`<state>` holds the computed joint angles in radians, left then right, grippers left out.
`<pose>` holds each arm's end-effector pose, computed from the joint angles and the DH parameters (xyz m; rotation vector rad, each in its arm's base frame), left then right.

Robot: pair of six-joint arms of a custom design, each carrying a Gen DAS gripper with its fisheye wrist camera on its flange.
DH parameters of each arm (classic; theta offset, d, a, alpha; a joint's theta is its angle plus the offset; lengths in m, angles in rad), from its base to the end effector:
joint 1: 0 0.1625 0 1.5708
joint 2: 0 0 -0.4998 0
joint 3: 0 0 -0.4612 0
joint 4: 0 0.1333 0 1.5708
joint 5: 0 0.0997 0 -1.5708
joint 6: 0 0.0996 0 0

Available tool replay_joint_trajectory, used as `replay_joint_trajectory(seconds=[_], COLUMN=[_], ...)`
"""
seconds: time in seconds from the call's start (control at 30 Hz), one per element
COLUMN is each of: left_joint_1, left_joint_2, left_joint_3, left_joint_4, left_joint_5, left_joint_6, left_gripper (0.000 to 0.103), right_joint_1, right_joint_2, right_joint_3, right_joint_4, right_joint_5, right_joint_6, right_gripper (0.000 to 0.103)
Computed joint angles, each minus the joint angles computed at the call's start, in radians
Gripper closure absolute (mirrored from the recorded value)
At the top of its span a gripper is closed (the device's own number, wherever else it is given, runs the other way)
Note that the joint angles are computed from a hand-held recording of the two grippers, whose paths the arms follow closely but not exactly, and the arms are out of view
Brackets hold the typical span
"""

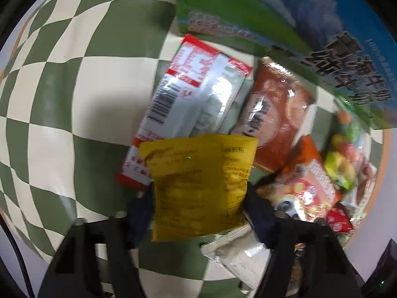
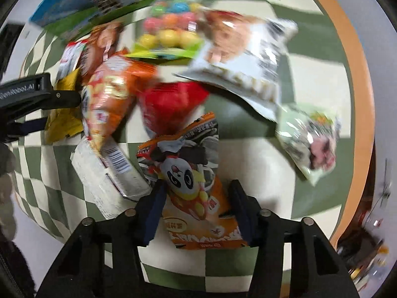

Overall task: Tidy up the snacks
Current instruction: 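Grasp the yellow chip bag with the left tool while the right tool grasps the panda bag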

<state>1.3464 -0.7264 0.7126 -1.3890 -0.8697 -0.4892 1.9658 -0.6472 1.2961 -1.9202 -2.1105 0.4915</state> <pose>-0.0122 -0.9412 0.4091 -0.2463 2.4149 -0.1184 0.3976 -0.7402 0.0741 -0.0166 -2.5322 -0.0447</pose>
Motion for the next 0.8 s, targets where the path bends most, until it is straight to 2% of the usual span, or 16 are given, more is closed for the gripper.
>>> replay_joint_trajectory(seconds=[0.13,0.23,0.33,0.4,0.47,0.5,0.57,0.67,0.73,0.8], left_joint_1=[-0.007,-0.014,-0.014,-0.011,-0.005,-0.004,-0.002,-0.002,-0.007,0.007], left_joint_2=[-0.075,-0.166,-0.229,-0.256,-0.265,-0.268,-0.27,-0.282,-0.297,-0.302], left_joint_3=[0.128,0.267,0.363,0.413,0.439,0.451,0.462,0.483,0.495,0.509], left_joint_4=[-0.057,-0.067,-0.045,-0.051,-0.056,-0.07,-0.081,-0.102,-0.102,-0.138], left_joint_5=[0.039,0.056,0.043,0.036,0.034,0.04,0.052,0.059,0.061,0.068], left_joint_6=[0.043,0.041,0.015,-0.003,-0.022,-0.021,-0.025,-0.024,-0.023,0.007], left_gripper=[0.044,0.045,0.045,0.045,0.044,0.043,0.043,0.042,0.042,0.042], right_joint_1=[-0.024,-0.038,-0.044,-0.044,-0.038,-0.035,-0.029,-0.013,-0.005,0.004], right_joint_2=[-0.04,-0.067,-0.077,-0.069,-0.057,-0.047,-0.025,0.017,0.025,0.036], right_joint_3=[0.043,0.079,0.097,0.084,0.065,0.055,0.033,-0.009,-0.003,-0.004], right_joint_4=[-0.001,-0.017,-0.03,-0.018,-0.001,0.004,0.025,0.07,0.062,0.067], right_joint_5=[0.047,0.092,0.107,0.116,0.117,0.118,0.105,0.047,0.014,-0.022], right_joint_6=[0.07,0.102,0.111,0.122,0.116,0.108,0.1,0.101,0.109,0.117], right_gripper=[0.053,0.053,0.052,0.049,0.036,0.032,0.024,0.024,0.026,0.033])
